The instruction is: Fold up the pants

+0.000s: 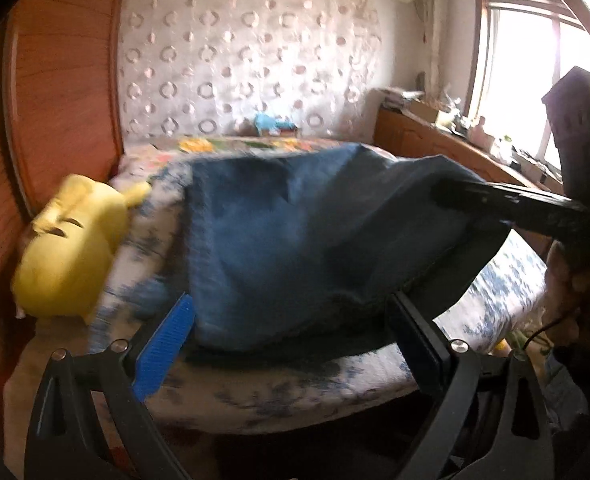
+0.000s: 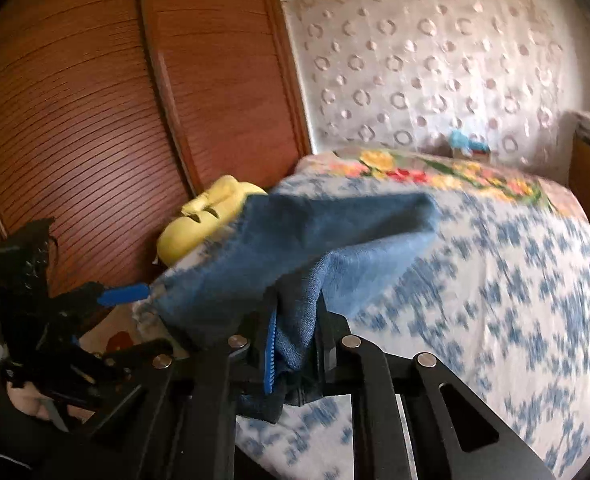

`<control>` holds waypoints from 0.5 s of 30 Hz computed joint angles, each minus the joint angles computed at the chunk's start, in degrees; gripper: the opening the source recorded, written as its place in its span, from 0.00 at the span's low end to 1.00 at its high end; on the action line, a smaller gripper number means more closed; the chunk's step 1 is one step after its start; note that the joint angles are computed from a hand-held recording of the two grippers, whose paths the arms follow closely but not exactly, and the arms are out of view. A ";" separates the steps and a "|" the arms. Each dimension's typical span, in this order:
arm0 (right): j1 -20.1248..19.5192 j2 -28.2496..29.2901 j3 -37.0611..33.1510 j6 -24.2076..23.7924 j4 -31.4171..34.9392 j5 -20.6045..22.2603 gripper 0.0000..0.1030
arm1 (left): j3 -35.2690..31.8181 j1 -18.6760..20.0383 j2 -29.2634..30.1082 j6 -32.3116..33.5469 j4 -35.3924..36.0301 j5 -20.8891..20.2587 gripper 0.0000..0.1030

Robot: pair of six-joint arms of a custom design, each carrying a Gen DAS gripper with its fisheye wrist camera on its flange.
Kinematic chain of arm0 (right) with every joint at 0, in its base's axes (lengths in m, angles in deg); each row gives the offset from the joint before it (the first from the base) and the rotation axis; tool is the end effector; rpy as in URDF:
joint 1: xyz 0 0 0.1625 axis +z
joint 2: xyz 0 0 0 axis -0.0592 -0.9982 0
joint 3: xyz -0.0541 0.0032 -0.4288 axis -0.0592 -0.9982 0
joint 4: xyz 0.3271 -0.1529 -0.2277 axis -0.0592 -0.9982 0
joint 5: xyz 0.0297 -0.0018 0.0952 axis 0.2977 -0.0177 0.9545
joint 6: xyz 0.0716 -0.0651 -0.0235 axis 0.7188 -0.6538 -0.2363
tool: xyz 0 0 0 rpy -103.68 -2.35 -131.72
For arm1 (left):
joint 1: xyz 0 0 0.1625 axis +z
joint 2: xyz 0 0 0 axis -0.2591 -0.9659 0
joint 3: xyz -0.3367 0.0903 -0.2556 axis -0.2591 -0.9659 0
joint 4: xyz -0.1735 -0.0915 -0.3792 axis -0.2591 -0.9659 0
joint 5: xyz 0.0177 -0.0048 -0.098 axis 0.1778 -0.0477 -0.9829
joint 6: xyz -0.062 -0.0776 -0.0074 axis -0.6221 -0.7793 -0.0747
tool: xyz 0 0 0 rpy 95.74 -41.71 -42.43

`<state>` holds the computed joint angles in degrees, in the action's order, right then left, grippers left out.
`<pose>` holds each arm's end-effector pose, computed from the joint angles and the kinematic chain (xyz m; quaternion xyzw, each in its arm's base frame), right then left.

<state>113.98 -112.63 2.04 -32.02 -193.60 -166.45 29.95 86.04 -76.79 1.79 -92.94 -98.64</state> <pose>0.3820 -0.7532 0.1650 0.2477 -0.8501 0.4201 0.1989 -0.1226 -0.8476 0.2775 0.3760 0.8559 -0.3130 0.1677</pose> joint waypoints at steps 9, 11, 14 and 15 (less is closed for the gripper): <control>1.26 11.37 -21.39 -4.50 14.58 5.78 0.12 | -2.39 1.60 -1.91 -0.99 -3.44 1.89 0.94; 1.22 14.78 -27.14 -4.47 19.74 6.81 0.12 | -2.68 2.10 -2.17 -1.29 -4.30 2.66 0.94; 0.67 19.40 -35.50 -3.60 28.59 8.89 0.12 | -3.76 2.89 -2.06 -1.71 -5.00 3.68 0.94; 0.36 21.28 -39.12 -3.13 31.97 9.53 0.12 | -4.08 3.14 -2.00 -1.98 -5.14 3.95 0.94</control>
<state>114.34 -91.35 -37.08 -35.15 -161.63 -156.92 25.87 89.18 -78.79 -0.19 -98.08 -94.69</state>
